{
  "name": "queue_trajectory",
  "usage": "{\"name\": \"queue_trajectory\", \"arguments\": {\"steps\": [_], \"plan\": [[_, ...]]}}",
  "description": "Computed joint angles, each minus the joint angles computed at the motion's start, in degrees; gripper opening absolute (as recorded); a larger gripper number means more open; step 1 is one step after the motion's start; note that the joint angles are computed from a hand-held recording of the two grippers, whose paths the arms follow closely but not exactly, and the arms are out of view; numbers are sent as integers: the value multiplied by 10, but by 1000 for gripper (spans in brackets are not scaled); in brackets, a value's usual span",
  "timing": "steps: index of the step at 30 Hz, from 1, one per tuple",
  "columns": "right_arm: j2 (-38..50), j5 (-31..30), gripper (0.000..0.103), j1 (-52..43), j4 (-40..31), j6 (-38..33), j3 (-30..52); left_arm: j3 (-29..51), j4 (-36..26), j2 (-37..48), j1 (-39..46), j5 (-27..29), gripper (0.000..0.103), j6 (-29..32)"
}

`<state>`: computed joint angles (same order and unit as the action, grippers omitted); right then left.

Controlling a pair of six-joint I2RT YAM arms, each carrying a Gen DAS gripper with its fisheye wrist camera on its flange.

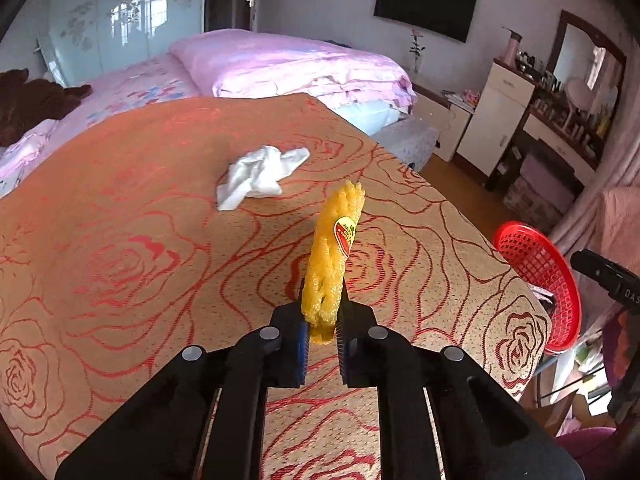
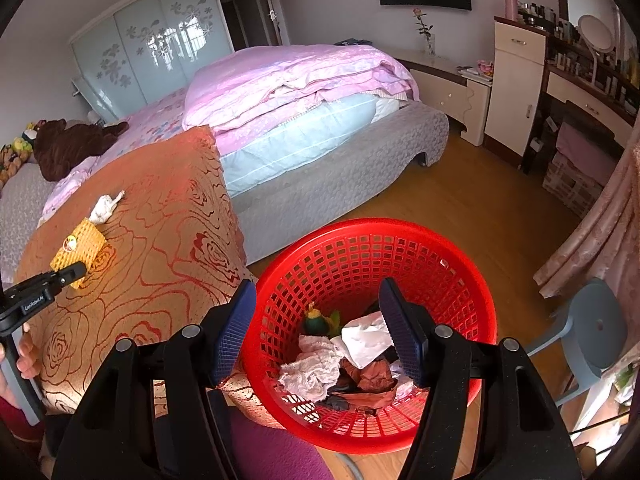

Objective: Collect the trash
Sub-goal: 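Grasp the small white tissue with the right gripper while the left gripper holds the mesh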

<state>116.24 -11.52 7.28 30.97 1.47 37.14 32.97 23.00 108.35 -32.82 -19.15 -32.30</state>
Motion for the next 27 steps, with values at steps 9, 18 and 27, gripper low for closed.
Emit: {"name": "queue_trajectory", "arguments": {"steps": [9, 18, 27], "plan": [[5, 7, 62, 22, 5, -3, -2, -65, 2, -61, 7, -44, 10, -23], [9, 25, 62, 88, 11, -2, 4, -130, -2, -118, 35, -81, 10, -48], [26, 52, 62, 180, -11, 16, 51, -174, 29, -127, 86, -58, 10, -69]]}}
